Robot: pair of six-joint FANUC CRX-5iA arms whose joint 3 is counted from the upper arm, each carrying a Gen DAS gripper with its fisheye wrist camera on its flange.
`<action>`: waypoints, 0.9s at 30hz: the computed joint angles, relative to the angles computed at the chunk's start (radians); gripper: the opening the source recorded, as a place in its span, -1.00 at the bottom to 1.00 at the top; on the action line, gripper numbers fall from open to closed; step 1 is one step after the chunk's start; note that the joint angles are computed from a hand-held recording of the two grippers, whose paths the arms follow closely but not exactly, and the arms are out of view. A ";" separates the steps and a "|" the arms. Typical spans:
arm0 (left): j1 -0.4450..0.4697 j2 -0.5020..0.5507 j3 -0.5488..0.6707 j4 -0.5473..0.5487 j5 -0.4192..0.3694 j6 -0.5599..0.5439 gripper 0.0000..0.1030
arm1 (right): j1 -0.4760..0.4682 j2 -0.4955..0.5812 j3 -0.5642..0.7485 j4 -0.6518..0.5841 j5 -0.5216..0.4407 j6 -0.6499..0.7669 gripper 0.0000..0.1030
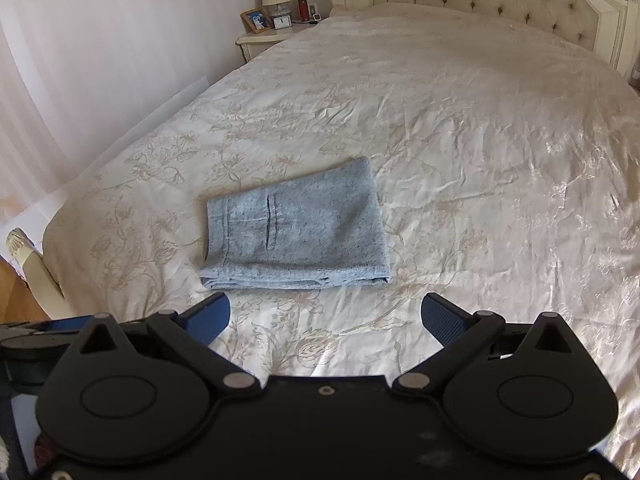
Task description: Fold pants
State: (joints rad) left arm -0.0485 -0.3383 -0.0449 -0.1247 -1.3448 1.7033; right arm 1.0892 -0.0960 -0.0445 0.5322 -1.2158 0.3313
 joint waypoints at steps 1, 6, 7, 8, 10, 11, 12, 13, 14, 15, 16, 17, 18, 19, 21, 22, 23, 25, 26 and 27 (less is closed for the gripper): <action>-0.002 0.002 0.001 -0.001 -0.002 -0.001 0.38 | 0.001 0.001 0.001 -0.001 -0.001 0.000 1.00; -0.005 0.007 0.004 -0.004 -0.008 -0.005 0.38 | 0.000 0.004 0.006 -0.012 -0.004 0.002 1.00; -0.006 0.007 0.004 -0.005 -0.009 -0.004 0.38 | -0.001 0.005 0.006 -0.013 -0.005 0.001 1.00; -0.005 0.008 0.004 -0.005 -0.009 -0.006 0.38 | -0.001 0.005 0.007 -0.015 -0.005 0.000 1.00; -0.006 0.010 0.006 -0.007 -0.011 -0.007 0.38 | -0.003 0.003 0.006 -0.021 -0.002 0.001 1.00; -0.009 0.012 0.008 -0.011 -0.012 -0.004 0.38 | -0.004 0.003 0.006 -0.021 -0.002 0.000 1.00; -0.009 0.012 0.007 -0.011 -0.012 -0.005 0.38 | -0.004 0.002 0.005 -0.022 0.000 -0.001 1.00; -0.007 0.012 0.006 -0.009 -0.013 -0.006 0.38 | -0.004 0.001 0.003 -0.024 0.001 -0.003 1.00; -0.004 0.011 0.004 -0.007 -0.013 -0.009 0.38 | -0.005 -0.001 0.002 -0.025 0.003 -0.003 1.00; -0.005 0.011 0.004 -0.007 -0.014 -0.010 0.38 | -0.005 -0.002 0.001 -0.025 0.005 -0.004 1.00; -0.006 0.012 0.005 -0.008 -0.015 -0.009 0.38 | -0.005 -0.003 -0.001 -0.025 0.006 -0.005 1.00; -0.005 0.013 0.005 -0.007 -0.015 -0.012 0.38 | -0.005 -0.003 -0.001 -0.025 0.006 -0.007 1.00; -0.004 0.013 0.005 -0.007 -0.015 -0.013 0.38 | -0.004 -0.004 -0.002 -0.025 0.007 -0.009 1.00; -0.004 0.014 0.005 -0.006 -0.015 -0.014 0.38 | -0.004 -0.005 -0.003 -0.024 0.008 -0.011 1.00; -0.005 0.015 0.005 -0.008 -0.017 -0.013 0.38 | -0.005 -0.008 -0.006 -0.027 0.015 -0.013 1.00; -0.007 0.016 0.007 -0.011 -0.018 -0.011 0.38 | -0.005 -0.009 -0.008 -0.026 0.016 -0.016 1.00; -0.005 0.016 0.006 -0.009 -0.018 -0.016 0.38 | -0.005 -0.010 -0.009 -0.026 0.018 -0.017 1.00; -0.002 0.017 0.006 -0.006 -0.018 -0.020 0.38 | -0.004 -0.011 -0.010 -0.025 0.018 -0.019 1.00; -0.003 0.017 0.006 -0.006 -0.019 -0.020 0.38 | -0.004 -0.011 -0.011 -0.024 0.017 -0.019 1.00; -0.003 0.017 0.006 -0.006 -0.020 -0.020 0.38 | -0.004 -0.012 -0.012 -0.024 0.018 -0.020 1.00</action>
State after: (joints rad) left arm -0.0517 -0.3216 -0.0393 -0.1303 -1.3643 1.6831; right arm 1.0857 -0.1078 -0.0562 0.5083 -1.1978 0.3114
